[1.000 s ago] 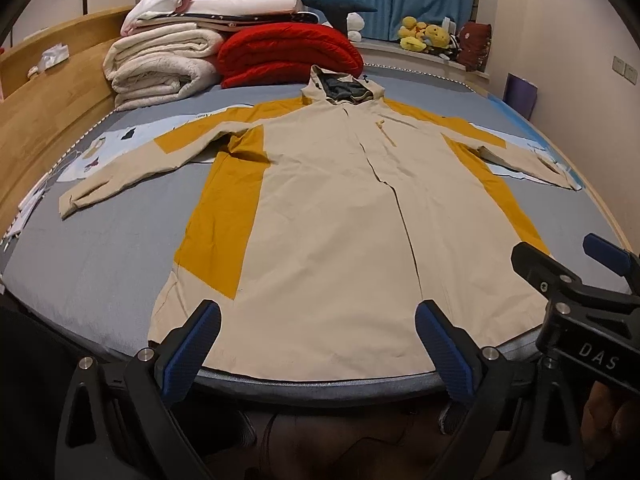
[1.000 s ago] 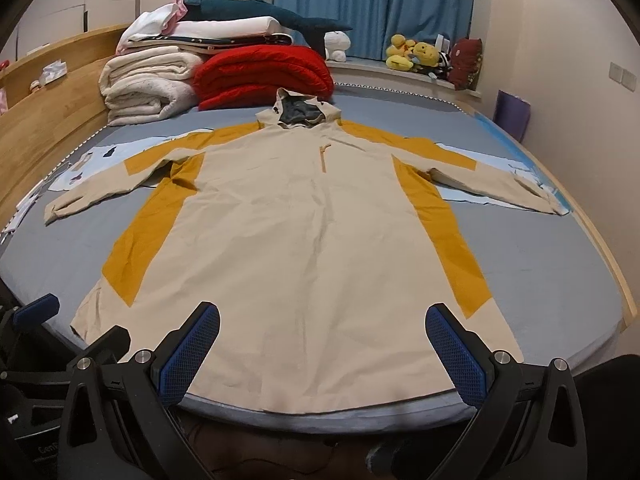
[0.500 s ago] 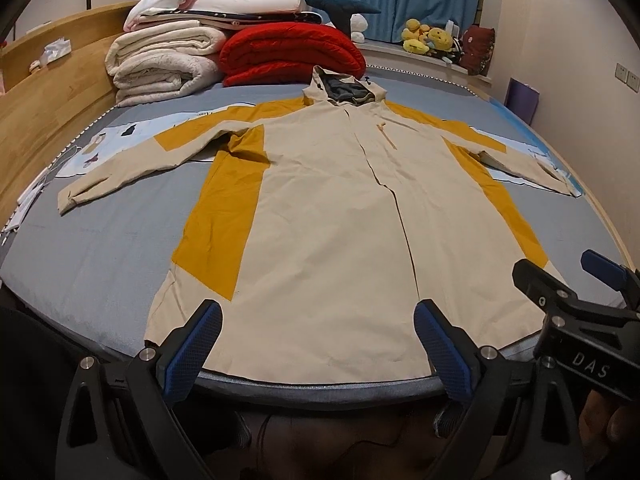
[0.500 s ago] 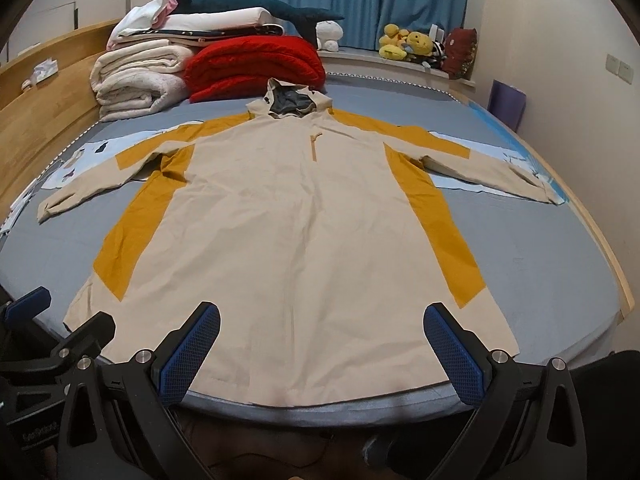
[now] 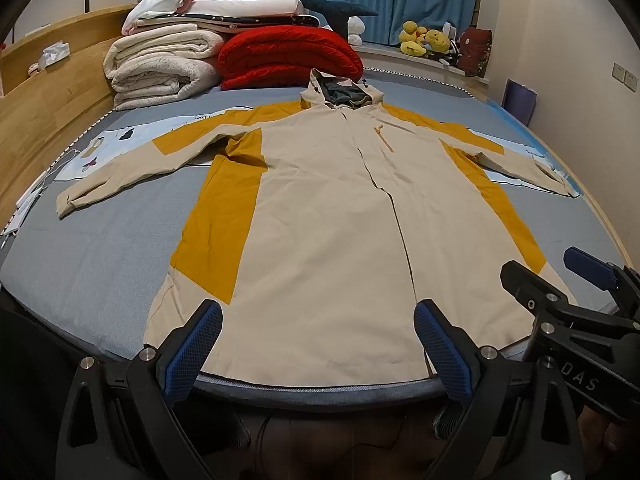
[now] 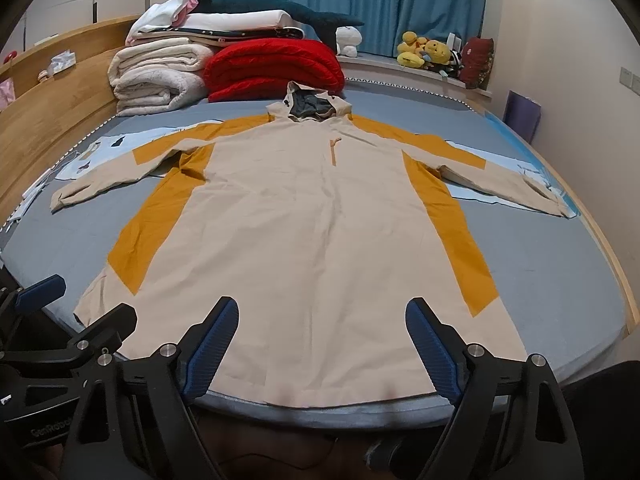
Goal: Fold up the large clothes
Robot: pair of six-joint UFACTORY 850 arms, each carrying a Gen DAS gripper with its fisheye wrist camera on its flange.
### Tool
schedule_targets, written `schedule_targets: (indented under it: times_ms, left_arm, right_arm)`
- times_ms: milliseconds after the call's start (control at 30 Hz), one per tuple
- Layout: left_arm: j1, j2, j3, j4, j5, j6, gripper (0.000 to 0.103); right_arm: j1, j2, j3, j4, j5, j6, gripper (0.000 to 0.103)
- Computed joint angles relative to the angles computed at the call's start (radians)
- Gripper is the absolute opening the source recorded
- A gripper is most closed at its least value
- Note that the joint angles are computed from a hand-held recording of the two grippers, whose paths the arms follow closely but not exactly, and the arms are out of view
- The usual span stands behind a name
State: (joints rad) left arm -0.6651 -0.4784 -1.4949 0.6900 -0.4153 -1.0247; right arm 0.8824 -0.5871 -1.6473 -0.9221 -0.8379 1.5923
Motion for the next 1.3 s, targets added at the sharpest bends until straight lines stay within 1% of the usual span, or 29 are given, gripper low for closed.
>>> schedule_targets:
  times_ms: [433,533,733,933,1000,1067,1133,1200,1300]
  left_arm:
    - [-0.005,-0.008,-0.012,0.003,-0.004,-0.001,0.095]
    - [-0.010,-0.009,-0.016,0.010,-0.005,-0.001,0.094]
    - [-0.009,-0.008,-0.012,0.007,0.005,0.005,0.087]
    - [-0.008,-0.004,-0.008,0.010,0.011,0.006,0.085]
    - [-0.009,-0.003,-0.006,0.016,0.013,0.002,0.079]
    - [-0.010,-0.002,-0.003,0.020,0.015,0.003,0.077]
    - [-0.012,-0.002,-0.003,0.058,0.006,-0.029,0.075]
    - [-0.013,-0.001,-0.006,0.099,-0.002,-0.064,0.073]
    - [-0.013,-0.006,-0.028,0.157,-0.028,-0.107,0.072]
  right_arm:
    - [0.000,0.000,-0.002,-0.003,-0.006,0.001,0.084]
    - [0.001,-0.001,-0.006,0.000,-0.019,-0.001,0.084]
    - [-0.002,0.002,-0.003,-0.002,-0.012,-0.007,0.084]
    - [0.001,0.002,-0.002,-0.015,-0.011,0.006,0.076]
    - [0.004,-0.001,-0.005,-0.021,-0.019,0.015,0.074]
    - [0.005,0.001,-0.002,-0.025,-0.021,0.030,0.073]
    - [0.005,0.001,-0.002,-0.031,-0.027,0.046,0.071]
    - [0.008,-0.003,-0.007,-0.053,-0.053,0.070,0.067]
    - [0.011,0.003,0.002,-0.109,-0.066,0.141,0.066]
